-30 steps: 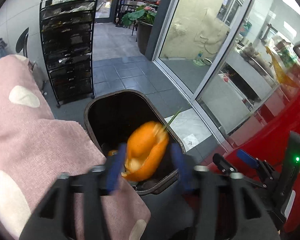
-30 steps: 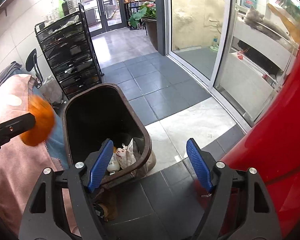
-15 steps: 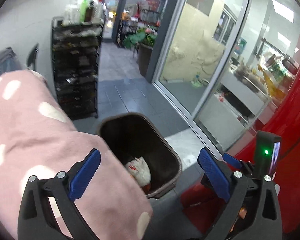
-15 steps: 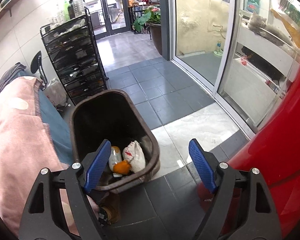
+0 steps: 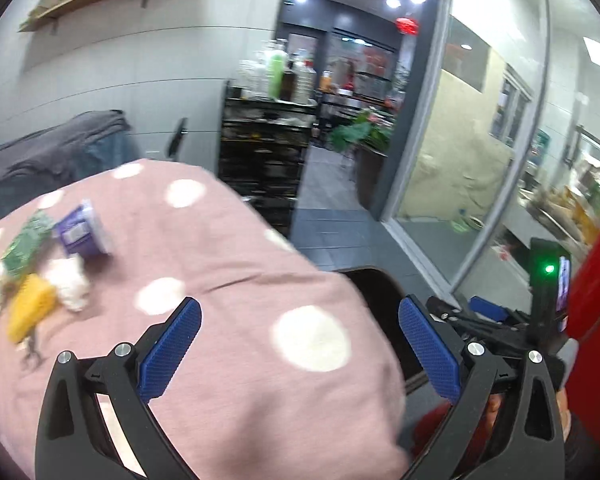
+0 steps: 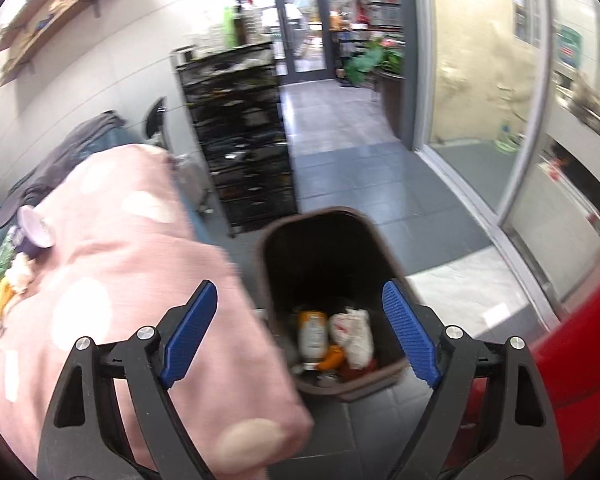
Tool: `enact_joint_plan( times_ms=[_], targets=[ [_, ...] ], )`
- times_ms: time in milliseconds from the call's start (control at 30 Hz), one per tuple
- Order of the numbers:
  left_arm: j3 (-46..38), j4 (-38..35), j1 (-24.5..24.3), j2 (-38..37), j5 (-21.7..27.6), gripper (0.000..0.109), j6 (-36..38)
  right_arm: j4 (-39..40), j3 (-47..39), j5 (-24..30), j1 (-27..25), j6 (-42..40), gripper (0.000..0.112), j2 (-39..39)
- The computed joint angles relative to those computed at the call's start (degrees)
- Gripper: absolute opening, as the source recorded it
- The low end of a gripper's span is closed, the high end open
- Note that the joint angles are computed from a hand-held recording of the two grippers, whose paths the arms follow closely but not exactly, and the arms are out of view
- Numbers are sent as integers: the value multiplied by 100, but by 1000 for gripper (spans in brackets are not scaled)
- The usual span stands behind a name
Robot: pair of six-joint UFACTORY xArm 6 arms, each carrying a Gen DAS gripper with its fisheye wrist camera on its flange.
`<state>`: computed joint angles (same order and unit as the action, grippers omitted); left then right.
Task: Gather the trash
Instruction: 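Grasp the green snack wrapper with the left gripper while the right gripper grasps the yellow foam net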
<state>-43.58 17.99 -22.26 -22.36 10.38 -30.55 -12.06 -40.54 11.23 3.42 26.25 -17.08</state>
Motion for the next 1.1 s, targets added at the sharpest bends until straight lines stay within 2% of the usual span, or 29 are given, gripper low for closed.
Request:
enact_joint_plan(
  times_ms=[133, 200, 300, 333, 467, 767, 933, 1100],
  targets=[
    [422, -83, 460, -513, 191, 98, -208, 548, -297, 1, 541, -565, 86, 167],
    [612, 127, 719, -749, 320, 98, -499, 771, -451, -28, 841, -816, 87, 272],
    [812, 313, 1091, -1012, 538, 97, -687, 1504, -714, 26, 1268, -1539, 88, 475],
    [889, 273, 1210, -1102, 590, 97, -649, 1503, -804, 57, 1377, -1547, 88, 542],
    [1262, -255, 1753, -1486, 664, 97, -105, 2283, -1212, 209, 1914, -2432, 88, 879],
    [1764, -772, 2919, -2069, 932, 97, 349, 2890, -2112, 751, 2754, -3183, 88, 1596],
    [1873, -1761, 3642, -2193, 1002, 97, 1028, 3296, -2647, 1170, 2988, -3718, 88, 1988],
    [1667, -1979, 4058, -2033, 1137, 96, 1395, 3431, -3317, 1578, 3231, -4103, 88, 2471]
  ],
)
